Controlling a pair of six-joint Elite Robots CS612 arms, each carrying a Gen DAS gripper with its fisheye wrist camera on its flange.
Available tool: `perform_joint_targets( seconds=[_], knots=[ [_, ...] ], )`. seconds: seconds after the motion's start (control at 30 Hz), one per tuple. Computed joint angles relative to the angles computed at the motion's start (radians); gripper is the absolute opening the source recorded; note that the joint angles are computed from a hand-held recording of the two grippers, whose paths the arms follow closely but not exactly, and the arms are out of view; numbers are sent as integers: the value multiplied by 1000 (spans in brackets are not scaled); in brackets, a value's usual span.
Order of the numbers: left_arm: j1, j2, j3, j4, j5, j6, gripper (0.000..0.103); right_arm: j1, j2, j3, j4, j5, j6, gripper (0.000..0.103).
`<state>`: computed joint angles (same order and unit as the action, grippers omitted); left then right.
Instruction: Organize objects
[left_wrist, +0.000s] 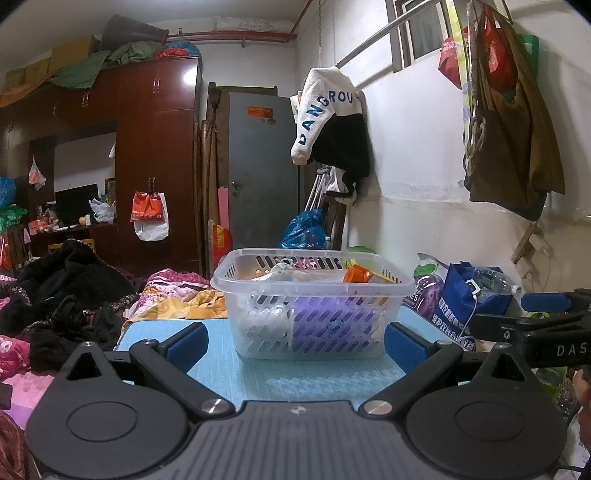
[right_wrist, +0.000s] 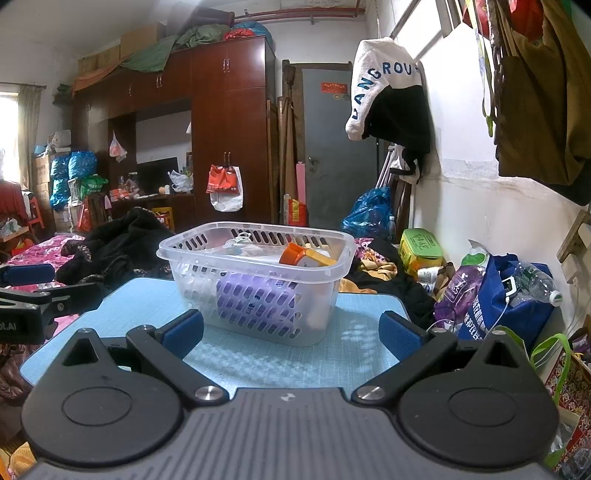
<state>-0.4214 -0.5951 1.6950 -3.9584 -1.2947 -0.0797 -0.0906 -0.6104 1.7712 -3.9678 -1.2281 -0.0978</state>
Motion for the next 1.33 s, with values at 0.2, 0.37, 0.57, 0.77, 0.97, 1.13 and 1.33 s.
perform_joint_targets(
  seconds=[0.2, 0.37, 0.57, 0.77, 0.97, 1.13, 1.33],
  knots=[
    [0, 1, -2, 4, -1, -1, 102, -1, 1, 0, 0, 0, -3, 103],
    [-1, 1, -3, 5, 0, 0, 102, -1, 1, 0, 0, 1, -2, 103],
    [-1, 2, -4, 7, -2, 0, 102, -1, 2, -2, 1, 1, -7, 103],
    [-1, 2, -4, 9, -2, 2, 102, 0, 3, -2, 2, 0, -7, 103],
    [-1, 2, -3, 9, -4, 1, 102, 0, 3, -2, 2, 0, -6, 103],
    [-4, 7, -6, 0, -4, 26, 102, 0, 3, -3, 3, -1, -8, 103],
    [-8, 13, -11, -12, -7, 30, 102, 1, 3, -3, 3, -3, -7, 103]
  ],
)
